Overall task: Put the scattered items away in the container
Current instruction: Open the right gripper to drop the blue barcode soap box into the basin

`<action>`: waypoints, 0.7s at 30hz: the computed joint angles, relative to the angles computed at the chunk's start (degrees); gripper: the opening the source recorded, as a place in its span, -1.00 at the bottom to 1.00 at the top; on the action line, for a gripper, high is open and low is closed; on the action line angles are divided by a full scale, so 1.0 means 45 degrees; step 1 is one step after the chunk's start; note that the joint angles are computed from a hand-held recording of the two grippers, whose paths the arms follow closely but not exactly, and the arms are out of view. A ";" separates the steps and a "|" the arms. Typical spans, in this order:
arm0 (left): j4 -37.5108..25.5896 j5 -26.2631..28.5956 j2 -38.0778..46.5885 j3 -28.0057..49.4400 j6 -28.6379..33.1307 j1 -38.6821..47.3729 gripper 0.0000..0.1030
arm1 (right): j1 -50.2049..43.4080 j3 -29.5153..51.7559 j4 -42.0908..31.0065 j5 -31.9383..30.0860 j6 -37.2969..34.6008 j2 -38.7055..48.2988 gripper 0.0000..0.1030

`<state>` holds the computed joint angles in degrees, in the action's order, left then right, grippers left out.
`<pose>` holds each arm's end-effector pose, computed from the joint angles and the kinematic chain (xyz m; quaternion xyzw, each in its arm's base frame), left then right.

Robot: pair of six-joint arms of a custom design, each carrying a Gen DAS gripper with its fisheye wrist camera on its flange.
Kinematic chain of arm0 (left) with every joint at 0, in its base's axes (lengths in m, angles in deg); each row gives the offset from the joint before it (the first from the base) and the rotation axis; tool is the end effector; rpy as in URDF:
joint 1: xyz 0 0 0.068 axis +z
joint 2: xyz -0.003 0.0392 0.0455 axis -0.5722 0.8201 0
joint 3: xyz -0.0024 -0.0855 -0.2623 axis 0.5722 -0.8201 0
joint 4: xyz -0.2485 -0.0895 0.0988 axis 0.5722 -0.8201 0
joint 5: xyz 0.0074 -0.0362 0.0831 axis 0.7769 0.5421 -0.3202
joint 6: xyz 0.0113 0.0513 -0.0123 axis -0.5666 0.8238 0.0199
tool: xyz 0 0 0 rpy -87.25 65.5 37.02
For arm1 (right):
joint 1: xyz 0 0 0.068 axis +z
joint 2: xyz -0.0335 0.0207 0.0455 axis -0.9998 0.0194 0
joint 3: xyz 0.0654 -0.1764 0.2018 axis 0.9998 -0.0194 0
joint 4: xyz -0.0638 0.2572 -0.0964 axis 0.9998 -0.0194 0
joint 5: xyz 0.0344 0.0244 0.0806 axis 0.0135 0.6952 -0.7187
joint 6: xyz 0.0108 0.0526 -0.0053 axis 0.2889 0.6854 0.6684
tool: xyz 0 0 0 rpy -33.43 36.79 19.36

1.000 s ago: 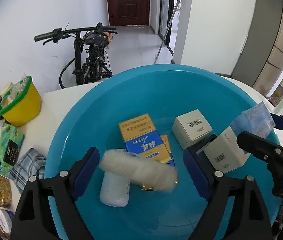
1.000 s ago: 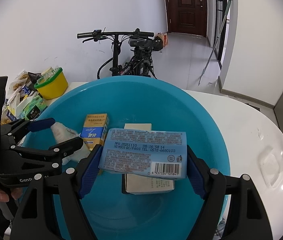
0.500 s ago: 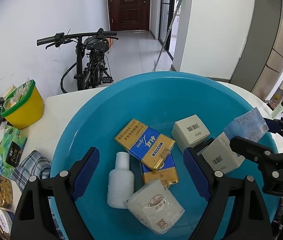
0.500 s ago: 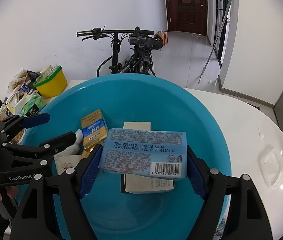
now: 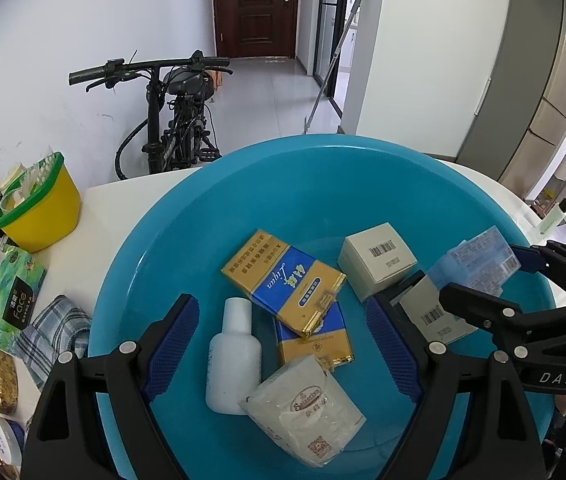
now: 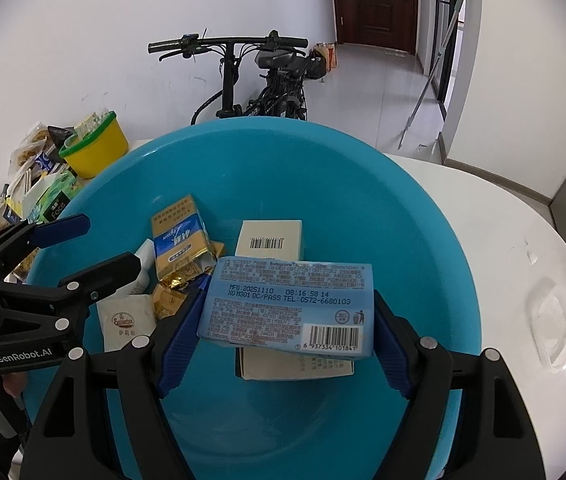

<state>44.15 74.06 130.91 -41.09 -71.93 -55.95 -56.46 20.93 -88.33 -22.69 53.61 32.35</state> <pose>0.1723 -0.0566 0.1709 -0.0704 0.9478 0.0011 0.3109 0.2287 0.1502 0.1421 -0.2645 0.9167 0.1411 0.2643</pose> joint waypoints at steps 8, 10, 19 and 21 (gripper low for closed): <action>0.0012 0.0113 -0.0085 -0.0059 0.0060 0.0106 0.70 | 0.0105 0.0063 -0.0111 0.0210 0.0016 0.0043 0.50; 0.0003 0.0070 -0.0087 -0.0060 0.0027 0.0078 0.70 | 0.0145 0.0071 -0.0119 0.0247 0.0008 0.0031 0.52; -0.0079 -0.0033 -0.0204 -0.0070 -0.0104 -0.0049 0.70 | 0.0140 -0.0105 -0.0002 0.0336 0.0039 -0.0457 0.74; -0.0127 -0.0034 -0.0228 -0.0054 -0.0123 -0.0058 0.70 | 0.0162 -0.0145 0.0002 0.0383 0.0060 -0.0551 0.75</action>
<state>43.58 73.91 129.88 -41.34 -72.48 -56.22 -55.73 20.28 -88.32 -20.96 53.88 29.87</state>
